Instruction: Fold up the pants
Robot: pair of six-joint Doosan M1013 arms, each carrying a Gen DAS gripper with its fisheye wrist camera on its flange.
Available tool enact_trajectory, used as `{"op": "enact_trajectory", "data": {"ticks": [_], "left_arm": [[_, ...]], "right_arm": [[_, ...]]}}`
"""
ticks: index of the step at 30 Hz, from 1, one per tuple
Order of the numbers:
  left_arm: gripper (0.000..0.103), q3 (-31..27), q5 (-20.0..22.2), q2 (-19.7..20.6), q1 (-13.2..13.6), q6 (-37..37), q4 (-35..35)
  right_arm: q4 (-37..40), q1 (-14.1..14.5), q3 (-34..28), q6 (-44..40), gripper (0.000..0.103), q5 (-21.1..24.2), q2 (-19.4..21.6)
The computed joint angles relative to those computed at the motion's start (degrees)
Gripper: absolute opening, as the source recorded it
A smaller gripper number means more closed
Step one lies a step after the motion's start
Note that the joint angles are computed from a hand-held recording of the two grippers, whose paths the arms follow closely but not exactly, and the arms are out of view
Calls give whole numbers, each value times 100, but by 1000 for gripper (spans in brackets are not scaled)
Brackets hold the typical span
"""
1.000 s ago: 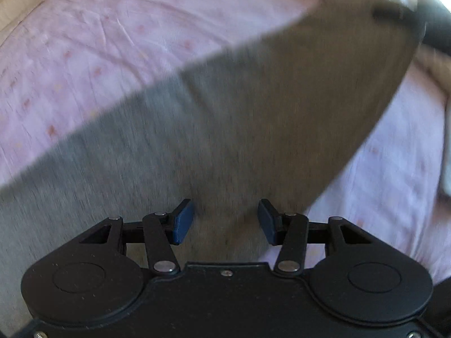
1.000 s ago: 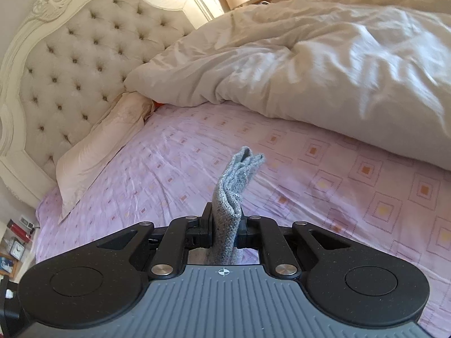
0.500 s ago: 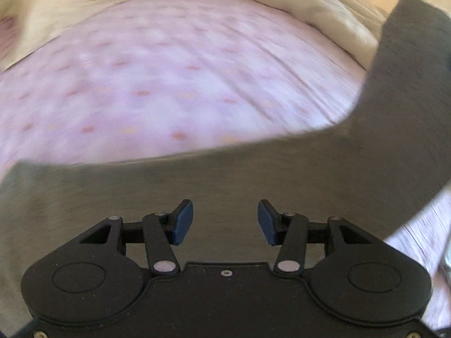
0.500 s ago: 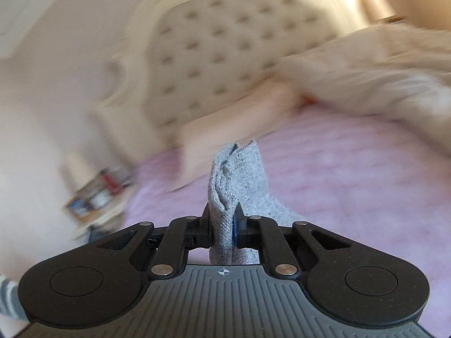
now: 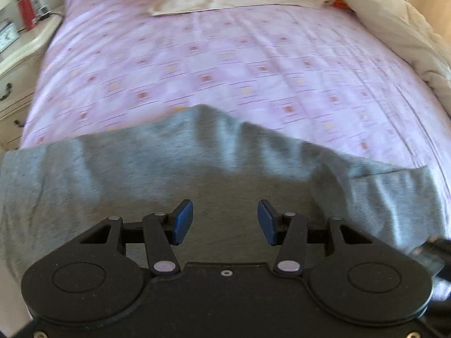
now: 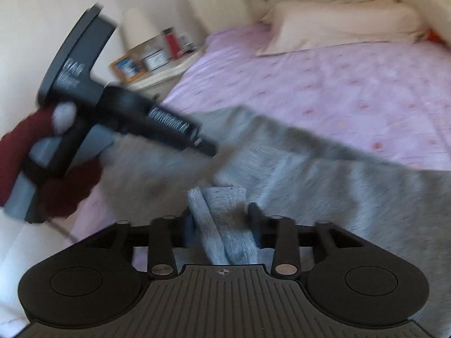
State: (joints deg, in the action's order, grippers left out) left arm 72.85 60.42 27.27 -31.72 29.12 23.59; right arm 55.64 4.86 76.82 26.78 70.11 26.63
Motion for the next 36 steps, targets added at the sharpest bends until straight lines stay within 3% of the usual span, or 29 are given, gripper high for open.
{"op": "enact_trajectory", "data": {"ticks": [2,4,8,13,17,19,23,27,32,34,36], "left_arm": [[56,-16,17,-2,-1,-75,80],[56,9,-93,-38,-21,-176,213],[56,106,-410,-135,-70,-218,373],[56,35,-728,-62,-136,697,-316],[57,36,-486,48,-214,1440,-1145],[61,183,-475,11,-317,1309,-1001],[64,320,-546,-77,-402,915,-725],[63,520,-685,-265,-372,-87,-376],[63,729,-186,-413,-357,-1533,783],[63,829,-41,-474,-268,-1872,865],[63,987,42,-562,-185,-2065,978]], "right_arm": [[244,-93,14,-314,44,258,-30],[354,-172,22,-355,45,217,-75],[68,-322,-76,373,44,-445,-73],[-1307,-335,-192,1399,40,-1376,-40],[-1663,-335,18,1028,35,-1658,-166],[-1869,-289,20,1098,36,-1681,-208],[-1644,-230,-248,1252,36,-1376,-84],[-1361,-140,-362,1063,36,-1204,-67],[-1414,-3,-961,1514,34,-26,273],[-1540,95,-1304,1679,32,563,472],[-1731,211,-1511,1595,28,871,556]]}}
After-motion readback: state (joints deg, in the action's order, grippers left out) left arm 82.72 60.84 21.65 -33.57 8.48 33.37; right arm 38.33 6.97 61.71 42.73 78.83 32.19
